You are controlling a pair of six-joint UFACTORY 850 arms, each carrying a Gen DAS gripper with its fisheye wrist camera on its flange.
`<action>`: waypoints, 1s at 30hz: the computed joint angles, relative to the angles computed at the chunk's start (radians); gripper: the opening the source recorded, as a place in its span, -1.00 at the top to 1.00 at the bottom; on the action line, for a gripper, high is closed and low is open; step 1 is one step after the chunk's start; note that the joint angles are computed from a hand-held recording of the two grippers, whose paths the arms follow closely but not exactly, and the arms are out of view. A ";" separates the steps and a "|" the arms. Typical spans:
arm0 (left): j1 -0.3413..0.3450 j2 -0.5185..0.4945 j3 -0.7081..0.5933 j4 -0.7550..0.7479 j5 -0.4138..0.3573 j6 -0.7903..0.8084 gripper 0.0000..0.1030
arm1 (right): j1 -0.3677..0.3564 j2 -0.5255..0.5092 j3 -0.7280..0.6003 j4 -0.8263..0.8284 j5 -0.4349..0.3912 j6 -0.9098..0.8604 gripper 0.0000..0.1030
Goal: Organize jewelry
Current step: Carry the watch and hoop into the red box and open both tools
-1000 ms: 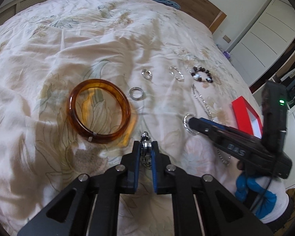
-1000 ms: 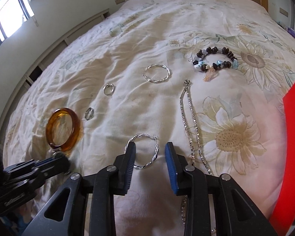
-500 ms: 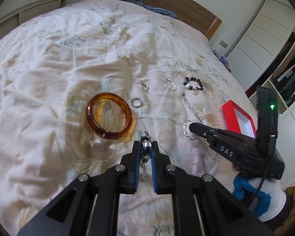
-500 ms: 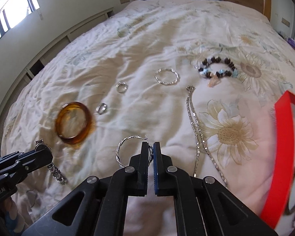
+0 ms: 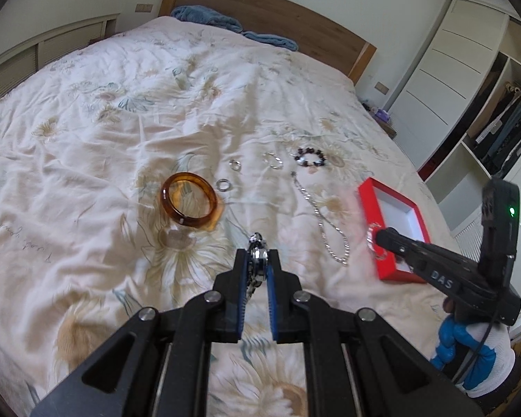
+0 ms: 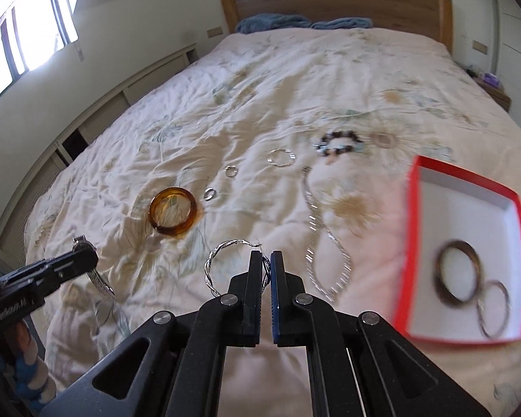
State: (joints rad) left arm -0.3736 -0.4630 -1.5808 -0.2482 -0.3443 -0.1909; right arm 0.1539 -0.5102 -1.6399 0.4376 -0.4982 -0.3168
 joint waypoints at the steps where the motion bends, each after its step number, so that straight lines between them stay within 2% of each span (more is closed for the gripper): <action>1: -0.007 0.010 0.008 0.013 0.002 -0.014 0.82 | -0.007 0.026 0.033 0.007 0.013 -0.003 0.91; 10: -0.081 0.084 0.050 0.171 0.001 -0.172 0.82 | -0.099 0.248 0.291 0.171 0.104 -0.121 0.91; 17: -0.141 0.082 0.012 0.194 -0.017 -0.185 0.82 | -0.173 0.378 0.418 0.307 0.133 -0.253 0.91; 24: -0.196 0.005 -0.114 0.124 -0.076 -0.084 0.82 | -0.259 0.451 0.491 0.417 0.154 -0.349 0.91; 30: -0.229 -0.125 -0.304 0.068 -0.162 0.005 0.82 | -0.320 0.438 0.487 0.429 0.158 -0.358 0.91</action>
